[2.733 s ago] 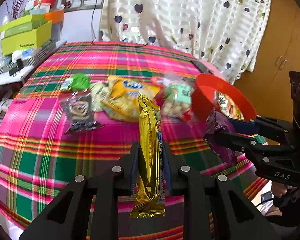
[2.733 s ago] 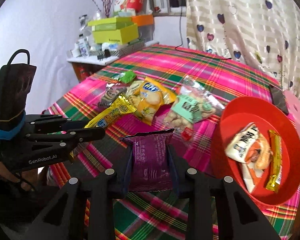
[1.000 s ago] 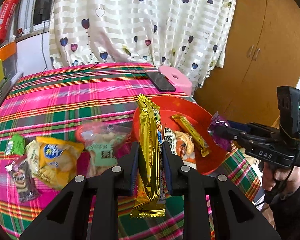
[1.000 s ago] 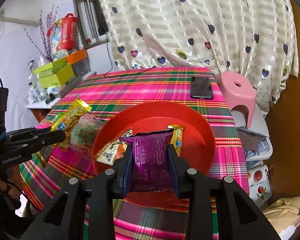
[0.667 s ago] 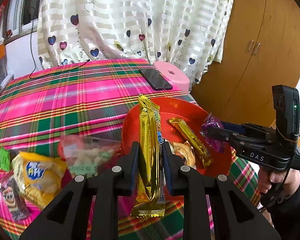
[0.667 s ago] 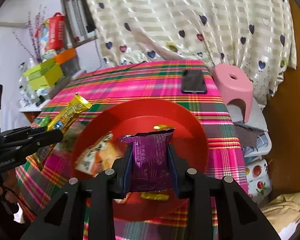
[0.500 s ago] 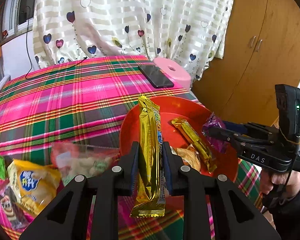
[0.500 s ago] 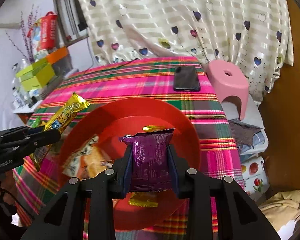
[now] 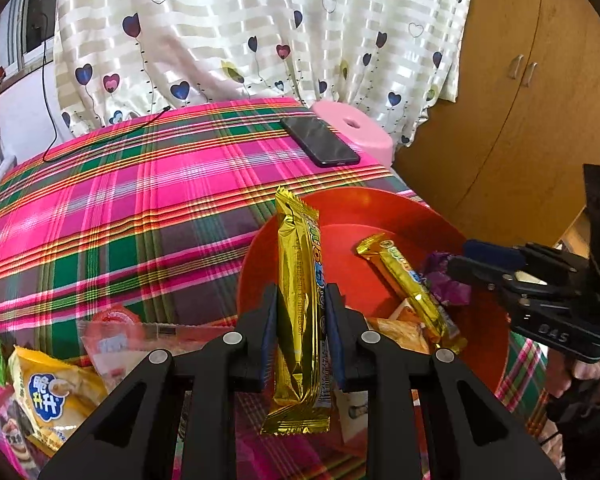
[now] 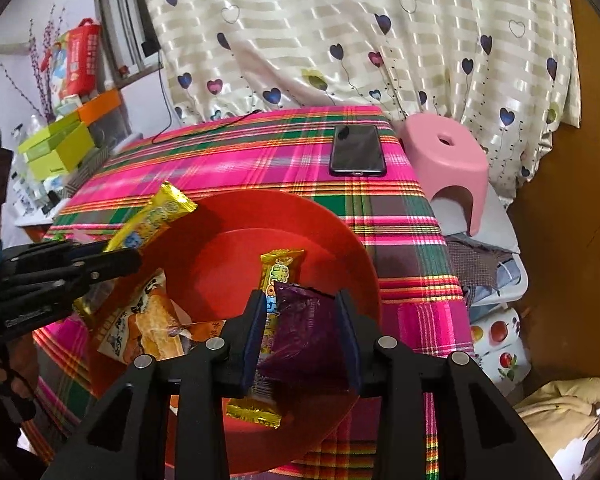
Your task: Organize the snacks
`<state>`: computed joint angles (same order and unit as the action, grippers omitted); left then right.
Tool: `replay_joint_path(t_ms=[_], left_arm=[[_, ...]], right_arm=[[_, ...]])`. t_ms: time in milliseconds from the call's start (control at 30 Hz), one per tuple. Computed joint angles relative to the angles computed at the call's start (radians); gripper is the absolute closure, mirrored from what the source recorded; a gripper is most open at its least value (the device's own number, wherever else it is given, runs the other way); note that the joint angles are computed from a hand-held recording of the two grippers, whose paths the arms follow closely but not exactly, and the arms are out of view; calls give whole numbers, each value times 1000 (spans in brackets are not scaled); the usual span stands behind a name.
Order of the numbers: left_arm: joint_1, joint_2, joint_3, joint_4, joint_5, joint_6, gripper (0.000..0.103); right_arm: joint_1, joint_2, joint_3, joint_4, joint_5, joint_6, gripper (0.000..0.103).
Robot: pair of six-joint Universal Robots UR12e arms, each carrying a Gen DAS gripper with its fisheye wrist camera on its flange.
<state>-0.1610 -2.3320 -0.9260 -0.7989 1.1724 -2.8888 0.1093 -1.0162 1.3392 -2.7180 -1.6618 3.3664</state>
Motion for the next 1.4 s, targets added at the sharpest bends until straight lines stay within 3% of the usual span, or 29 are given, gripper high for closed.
replay_joint_path(t_ms=[67, 200, 533, 733, 1400], left_arm=[[1, 0, 2, -4, -1, 1, 74], [7, 4, -7, 4, -26, 1, 54], [32, 59, -89, 51, -58, -44, 54], [51, 112, -175, 101, -77, -59, 54], [112, 224, -372, 206, -52, -167, 54]], right_arm=[[1, -3, 3, -4, 4, -1, 69], [5, -9, 7, -6, 12, -7, 69], [20, -27, 19, -18, 19, -7, 68], [39, -41, 35, -30, 20, -22, 63], [90, -57, 39, -28, 28, -53, 59]])
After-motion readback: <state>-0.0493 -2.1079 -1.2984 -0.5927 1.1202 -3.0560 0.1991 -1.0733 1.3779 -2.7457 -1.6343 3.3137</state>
